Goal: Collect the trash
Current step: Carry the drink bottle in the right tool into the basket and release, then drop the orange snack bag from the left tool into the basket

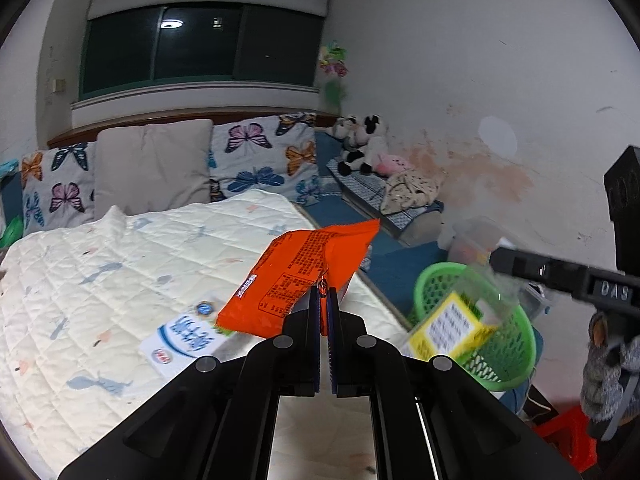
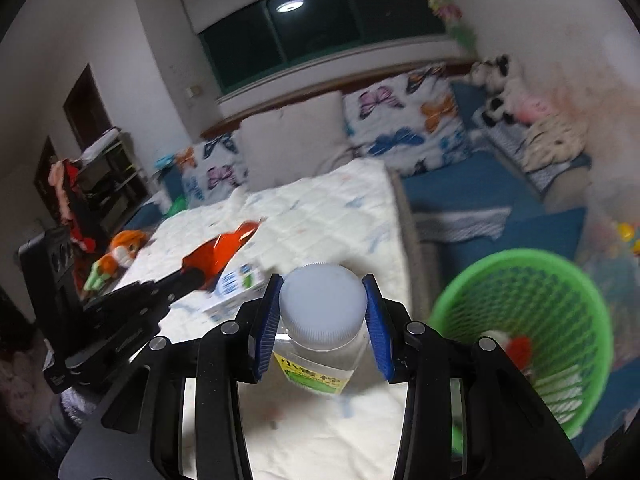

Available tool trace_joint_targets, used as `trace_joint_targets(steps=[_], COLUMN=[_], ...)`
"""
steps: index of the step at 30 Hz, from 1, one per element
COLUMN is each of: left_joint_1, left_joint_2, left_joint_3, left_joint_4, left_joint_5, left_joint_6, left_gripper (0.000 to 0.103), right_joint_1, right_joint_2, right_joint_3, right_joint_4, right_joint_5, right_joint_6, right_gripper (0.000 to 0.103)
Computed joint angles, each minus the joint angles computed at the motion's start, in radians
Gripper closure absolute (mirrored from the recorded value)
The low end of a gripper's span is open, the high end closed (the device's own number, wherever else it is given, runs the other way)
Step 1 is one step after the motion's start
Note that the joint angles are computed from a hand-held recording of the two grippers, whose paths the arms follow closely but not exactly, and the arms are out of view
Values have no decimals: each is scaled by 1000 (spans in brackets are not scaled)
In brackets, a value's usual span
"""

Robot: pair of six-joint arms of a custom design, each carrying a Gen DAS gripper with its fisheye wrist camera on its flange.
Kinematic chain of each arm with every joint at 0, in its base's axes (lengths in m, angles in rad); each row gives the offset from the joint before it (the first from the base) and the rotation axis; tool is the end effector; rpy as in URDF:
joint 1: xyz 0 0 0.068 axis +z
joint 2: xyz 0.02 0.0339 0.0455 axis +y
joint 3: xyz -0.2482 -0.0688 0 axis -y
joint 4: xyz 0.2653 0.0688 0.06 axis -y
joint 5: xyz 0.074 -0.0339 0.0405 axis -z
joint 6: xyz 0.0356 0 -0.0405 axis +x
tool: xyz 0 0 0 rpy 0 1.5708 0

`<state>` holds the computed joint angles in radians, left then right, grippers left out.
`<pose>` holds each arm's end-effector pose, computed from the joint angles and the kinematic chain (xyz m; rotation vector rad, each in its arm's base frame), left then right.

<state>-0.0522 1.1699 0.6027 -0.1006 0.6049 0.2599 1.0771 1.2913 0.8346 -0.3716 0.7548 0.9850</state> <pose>0.2588 -0.0338 0.1861 0.6498 2.0554 -0.5543 0.1559 0.2382 0.2153 0.2297 2.1377 0.2767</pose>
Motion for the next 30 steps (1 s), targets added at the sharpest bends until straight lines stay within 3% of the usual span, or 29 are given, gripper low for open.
trace_joint_targets(steps=[7, 13, 24, 30], left_joint_1=[-143, -272, -469, -543], left_joint_2=[-12, -16, 47, 119], left_joint_3=[0, -7, -4, 17], left_joint_4=[7, 23, 62, 86], left_joint_5=[-52, -107, -210, -240], left_joint_6=[-41, -71, -101, -130], left_gripper=[100, 100, 100, 100], right_joint_1=[-32, -112, -273, -280], right_joint_2=[-136, -192, -215, -283], right_joint_3=[-78, -197, -433, -484], right_joint_4=[-245, -368, -203, -213], right_joint_5=[101, 90, -56, -73], right_joint_6=[136, 255, 251, 266], right_gripper=[62, 62, 62, 62])
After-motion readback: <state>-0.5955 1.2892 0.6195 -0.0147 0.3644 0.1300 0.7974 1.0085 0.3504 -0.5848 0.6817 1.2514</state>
